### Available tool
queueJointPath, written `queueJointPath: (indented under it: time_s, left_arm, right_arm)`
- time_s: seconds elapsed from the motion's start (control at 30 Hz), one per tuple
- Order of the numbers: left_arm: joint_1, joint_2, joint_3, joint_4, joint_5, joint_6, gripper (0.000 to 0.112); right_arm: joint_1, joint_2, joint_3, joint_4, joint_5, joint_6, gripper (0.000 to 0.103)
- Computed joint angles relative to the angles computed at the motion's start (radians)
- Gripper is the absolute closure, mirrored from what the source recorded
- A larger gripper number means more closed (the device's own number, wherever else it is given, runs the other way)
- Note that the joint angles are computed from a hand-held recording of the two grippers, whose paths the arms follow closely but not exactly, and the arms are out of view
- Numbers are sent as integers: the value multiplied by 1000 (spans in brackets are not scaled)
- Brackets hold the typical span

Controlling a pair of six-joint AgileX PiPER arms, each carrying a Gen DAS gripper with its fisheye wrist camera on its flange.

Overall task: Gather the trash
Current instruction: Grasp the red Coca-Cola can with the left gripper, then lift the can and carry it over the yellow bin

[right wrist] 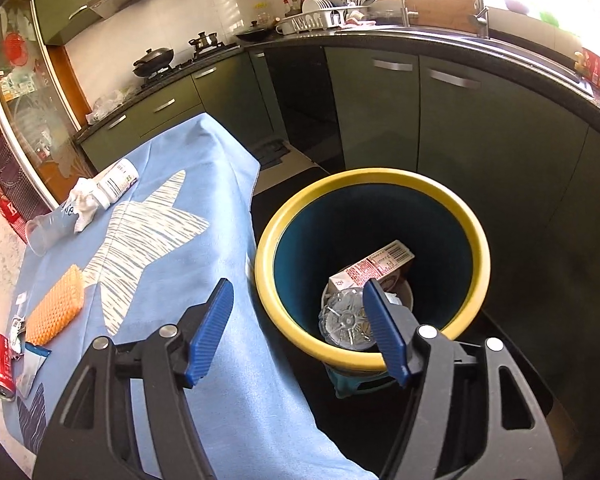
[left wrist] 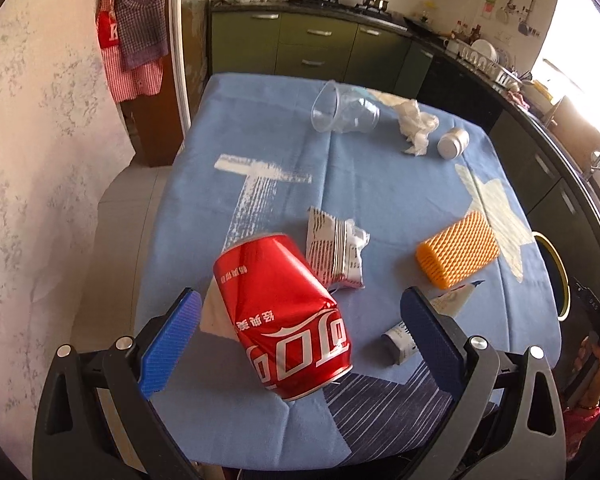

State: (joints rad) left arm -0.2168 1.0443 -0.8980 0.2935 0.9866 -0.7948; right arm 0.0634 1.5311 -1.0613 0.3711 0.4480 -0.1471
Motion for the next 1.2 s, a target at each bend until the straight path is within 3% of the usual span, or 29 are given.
queueJointPath:
  time_s: [0.27, 0.43, 0.73, 0.87, 1.0, 1.2]
  left_arm:
    - [61, 137, 4, -73, -43, 20, 14]
    - [11, 232, -32, -1, -11, -65, 14]
    - [42, 288, -52, 31, 31, -65, 14]
    - [52, 302, -56, 28, 36, -40, 21]
    - [82, 311, -45, -3, 30, 21, 35]
    - [92, 274, -5, 12, 28, 57, 37]
  right_arm:
    - [-5, 24, -3, 91, 11, -87, 39]
    - [-10, 34, -3, 169, 14, -162, 39]
    - [-19, 45, -12, 215, 26, -211, 39]
    - [-21, 46, -10, 232, 35, -233, 39]
    - [-16, 49, -14, 234, 40, -237, 39]
    - [-8, 52, -18, 223, 42, -229, 39]
